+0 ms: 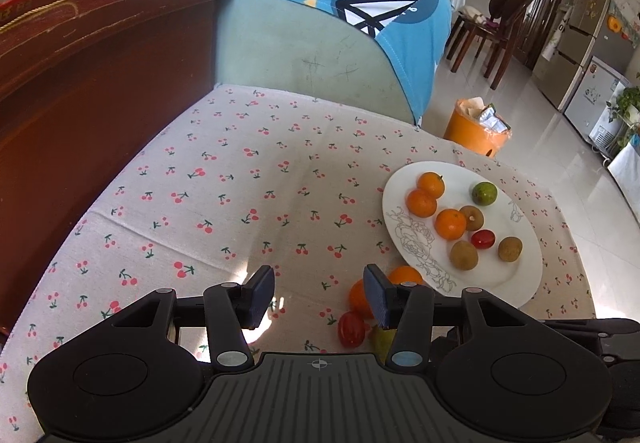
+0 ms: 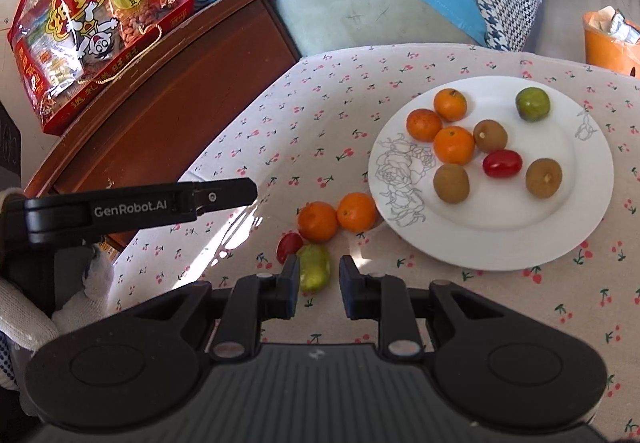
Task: Organize fruits
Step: 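Open both tools and move them back to the remaining fruit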
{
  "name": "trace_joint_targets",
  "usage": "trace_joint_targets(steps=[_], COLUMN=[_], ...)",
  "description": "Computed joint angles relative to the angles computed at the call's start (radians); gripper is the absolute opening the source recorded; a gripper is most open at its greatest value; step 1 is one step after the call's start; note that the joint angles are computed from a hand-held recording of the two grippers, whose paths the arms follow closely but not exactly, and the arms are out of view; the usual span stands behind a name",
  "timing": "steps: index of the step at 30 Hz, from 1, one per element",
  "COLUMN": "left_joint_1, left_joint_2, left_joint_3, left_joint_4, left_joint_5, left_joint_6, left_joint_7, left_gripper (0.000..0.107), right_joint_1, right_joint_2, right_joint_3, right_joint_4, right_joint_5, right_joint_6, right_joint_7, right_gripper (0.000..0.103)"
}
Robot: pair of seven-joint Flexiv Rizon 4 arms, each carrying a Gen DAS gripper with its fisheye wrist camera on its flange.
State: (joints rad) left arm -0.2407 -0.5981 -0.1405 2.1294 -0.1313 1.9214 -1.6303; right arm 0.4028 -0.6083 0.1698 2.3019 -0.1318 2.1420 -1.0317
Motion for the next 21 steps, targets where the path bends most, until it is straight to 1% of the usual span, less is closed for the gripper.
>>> trace_joint_targets(steps=[3,5,7,8,10,14,16,19,21], left_joint_1=[0.001,0.002,-0.013,-0.016,-0.006,0.013,0.011,0.017,0.015], left_joint_2=[0.001,0.003,0.003,0.003,0.003,-0.001,-0.002,-0.003,-0.004], left_joint_3=[0.006,0.010,0.027,0.030,0.021,0.000,0.002,-0.003,-0.001], left_joint_4=[0.006,0.011,0.011,0.012,0.014,0.016,0.016,0.017,0.018], left_joint_5=[-0.011,-0.017,-0.027,-0.028,-0.023,-0.013,-0.009,-0.002,-0.002], left_joint_6=[-0.006,-0.009,-0.008,-0.008,-0.011,-0.023,-0.021,-0.026,-0.029], left_joint_7=[-0.010,-0.019,-0.021,-0.021,-0.022,-0.027,-0.025,-0.023,-0.023], left_gripper=[0.048,0.048,0.048,0.048,0.048,0.048,0.048,0.048,0.048], right_joint_1=[0.039,0.050,0.052,0.056,0.073,0.096,0.111,0.111,0.130], right_joint_2=[-0.017,-0.026,-0.033,-0.035,-0.038,-0.045,-0.048,-0.058,-0.065], right_joint_3=[-0.019,-0.022,-0.021,-0.025,-0.036,-0.054,-0.063,-0.058,-0.072], right_joint_4=[-0.016,-0.026,-0.035,-0.040,-0.046,-0.061,-0.066,-0.076,-0.079], right_joint_5=[0.017,0.024,0.028,0.033,0.050,0.072,0.083,0.090,0.109], right_joint_6=[-0.011,-0.016,-0.020,-0.023,-0.025,-0.036,-0.041,-0.047,-0.036], right_joint_7=[-0.019,-0.025,-0.025,-0.026,-0.032,-0.043,-0.052,-0.050,-0.058], right_gripper=[0.024,0.024,0.026,0.029,0.031,0.031,0.031,0.031,0.028])
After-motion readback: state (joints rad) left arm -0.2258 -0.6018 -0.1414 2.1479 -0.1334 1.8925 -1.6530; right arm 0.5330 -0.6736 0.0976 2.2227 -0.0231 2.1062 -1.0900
